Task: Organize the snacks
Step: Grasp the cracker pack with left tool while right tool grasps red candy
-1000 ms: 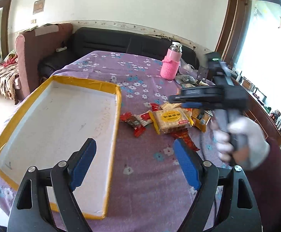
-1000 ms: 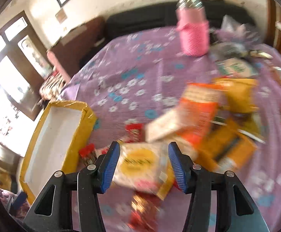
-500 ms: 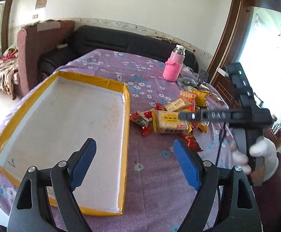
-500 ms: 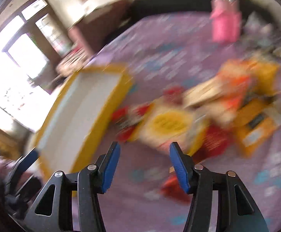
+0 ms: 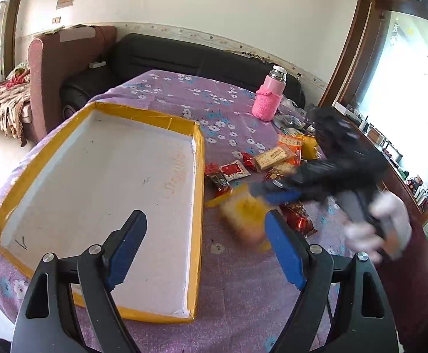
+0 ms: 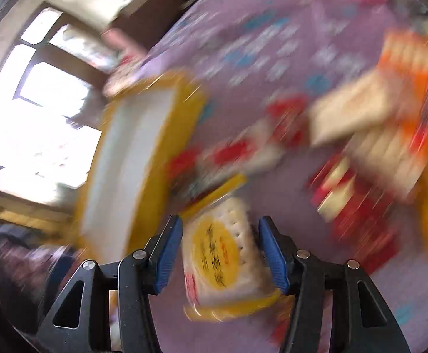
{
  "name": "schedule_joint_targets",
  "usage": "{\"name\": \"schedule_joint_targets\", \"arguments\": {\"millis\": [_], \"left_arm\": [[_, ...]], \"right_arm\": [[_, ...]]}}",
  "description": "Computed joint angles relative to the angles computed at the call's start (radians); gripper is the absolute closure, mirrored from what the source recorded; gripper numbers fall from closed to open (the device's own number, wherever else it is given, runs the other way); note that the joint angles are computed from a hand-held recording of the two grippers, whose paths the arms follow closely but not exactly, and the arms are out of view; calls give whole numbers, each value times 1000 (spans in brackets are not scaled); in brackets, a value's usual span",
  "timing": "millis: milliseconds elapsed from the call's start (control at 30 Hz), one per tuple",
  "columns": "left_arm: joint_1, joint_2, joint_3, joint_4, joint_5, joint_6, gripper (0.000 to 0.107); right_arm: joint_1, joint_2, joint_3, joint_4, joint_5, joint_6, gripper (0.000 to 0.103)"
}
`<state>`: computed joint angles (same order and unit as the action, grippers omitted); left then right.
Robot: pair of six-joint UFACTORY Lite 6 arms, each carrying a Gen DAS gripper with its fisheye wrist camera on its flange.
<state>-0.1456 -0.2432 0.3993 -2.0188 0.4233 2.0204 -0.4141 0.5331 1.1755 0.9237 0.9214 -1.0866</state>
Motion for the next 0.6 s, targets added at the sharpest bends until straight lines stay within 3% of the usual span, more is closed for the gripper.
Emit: {"name": "schedule_joint_targets", "arguments": {"millis": [67,167,233,333,433,500,533,600], "left_arm": [[-21,21,6,-29,2,24,24],[-71,49,18,-46,0,32,24],[-126,75,30,-79,-18,55,24],[-221,118,49,-115,-37,67,24],[-297,158,77,-104,-64,27,24],[-327,194,110,-109,-98,8,24],[-342,220,135,-120,-121,7,24],[-366,277,185,-162,-156,40,24]], "right_arm": [[-66,-108,-125,32,36,-110,49],[-153,-337,-322,80,-126,-215,37],[-181,-452,-428,120,-273,-271,37],[-192,-426,-447,198,-323,-343,37],[-87,-442,-504,341,-493,-461,37],[-30,-431,-525,446,-551,-559,40],[11,-408,-512,492,-588,-589,42],[62,-385,-536,661,-644,-744,57]]}}
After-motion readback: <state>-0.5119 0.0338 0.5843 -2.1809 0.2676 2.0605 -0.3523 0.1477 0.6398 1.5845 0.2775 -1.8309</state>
